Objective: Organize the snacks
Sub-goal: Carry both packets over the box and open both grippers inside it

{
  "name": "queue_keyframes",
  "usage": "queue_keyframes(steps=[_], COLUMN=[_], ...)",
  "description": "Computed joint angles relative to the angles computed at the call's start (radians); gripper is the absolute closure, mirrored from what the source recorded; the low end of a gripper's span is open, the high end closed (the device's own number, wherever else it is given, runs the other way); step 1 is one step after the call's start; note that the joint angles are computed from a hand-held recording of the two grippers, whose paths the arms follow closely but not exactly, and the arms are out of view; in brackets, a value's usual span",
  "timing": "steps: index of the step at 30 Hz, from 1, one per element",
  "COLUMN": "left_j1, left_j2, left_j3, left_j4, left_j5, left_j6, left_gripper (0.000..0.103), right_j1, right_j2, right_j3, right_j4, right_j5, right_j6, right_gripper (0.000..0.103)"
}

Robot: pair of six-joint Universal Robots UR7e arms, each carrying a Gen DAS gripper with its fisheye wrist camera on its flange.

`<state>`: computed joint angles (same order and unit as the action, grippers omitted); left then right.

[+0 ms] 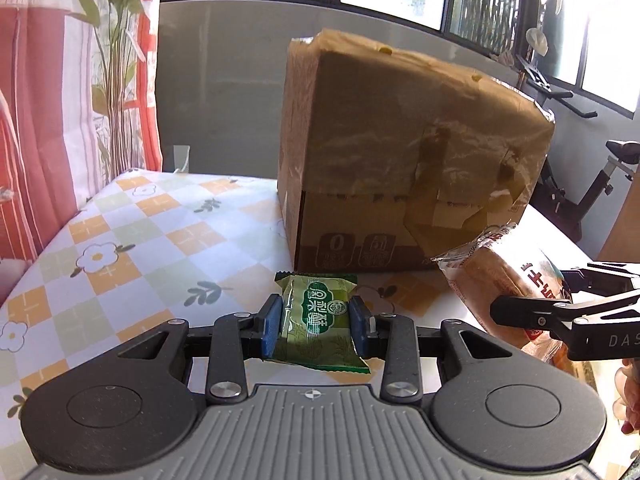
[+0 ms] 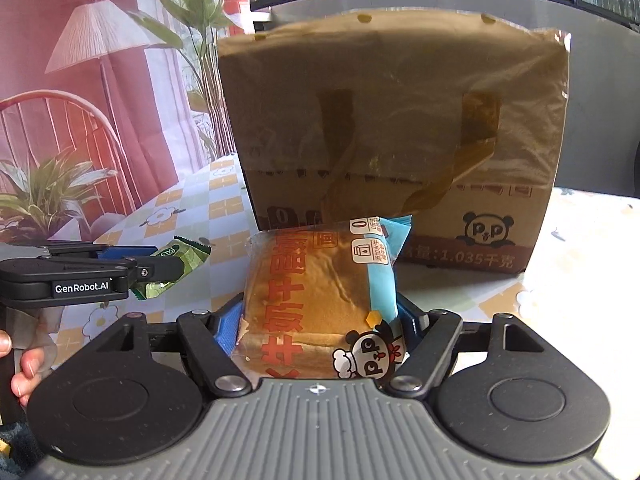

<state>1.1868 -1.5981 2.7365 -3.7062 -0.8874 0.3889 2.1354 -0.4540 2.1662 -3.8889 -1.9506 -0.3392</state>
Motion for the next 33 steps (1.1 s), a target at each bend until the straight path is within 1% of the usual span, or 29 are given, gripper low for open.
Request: queue_keyframes(steps=[3,6,9,11,15,17,23,25,27,29,33], left_j1=[-0.046,-0.095,-0.127,-0.13,-0.107,-0.094,-0.039,-0.02,-0.001,0.003,0.023], left_j2=[-0.062,-0.094,-0.073,-0.039,0.06,0.108,0.241,0.276,0.31,0.329,0.315], left_j3=[-0.024,-0.065,-0.128,-0.178,-0.314,-0.375,-0.53,-0.569,-0.607,-0.627,-0.629], left_j4=[0.037,0.04,0.005,0.005,0.043,0.068,0.127,0.144,0.153,0.164,0.169], left_j5=[-0.008,-0.031,-0.076,-0.105,-0.162,-0.17,-0.183,-0.198,-0.22,-0.205,-0.218], left_j6=[0.016,0.053,0.103,0.12,0.113,0.106,0.081,0.094,0.127,0.122,0.071], left_gripper=[0.065,0.065,0.065,0.065,0.065,0.065,0.065,0.065,0.062,0.053,0.053], right_j1=[0.01,0.022,0.036,0.039,0.034,0.026,-0.007,-0.017,-0.023,-0.028,-0.034], right_j2=[-0.039,-0.084,-0.13,-0.154,-0.178,-0.179,-0.167,-0.164,-0.156,-0.15,-0.135], right_j3=[-0.006,-0.018,-0.042,-0.064,-0.116,-0.146,-0.24,-0.258,-0.276,-0.288,-0.312], right_j4=[-0.024,-0.029,-0.027,-0.017,0.012,0.026,0.114,0.138,0.16,0.176,0.194], right_j5=[0.025,0.05,0.075,0.09,0.101,0.093,0.069,0.065,0.059,0.057,0.07], right_j6=[-0.043,-0.069,-0.083,-0.095,-0.122,-0.134,-0.131,-0.13,-0.125,-0.116,-0.083], right_gripper=[0.028,0.028,0.028,0.028,0.028,0.028,0.028,0.028,0.028,0.028,0.028])
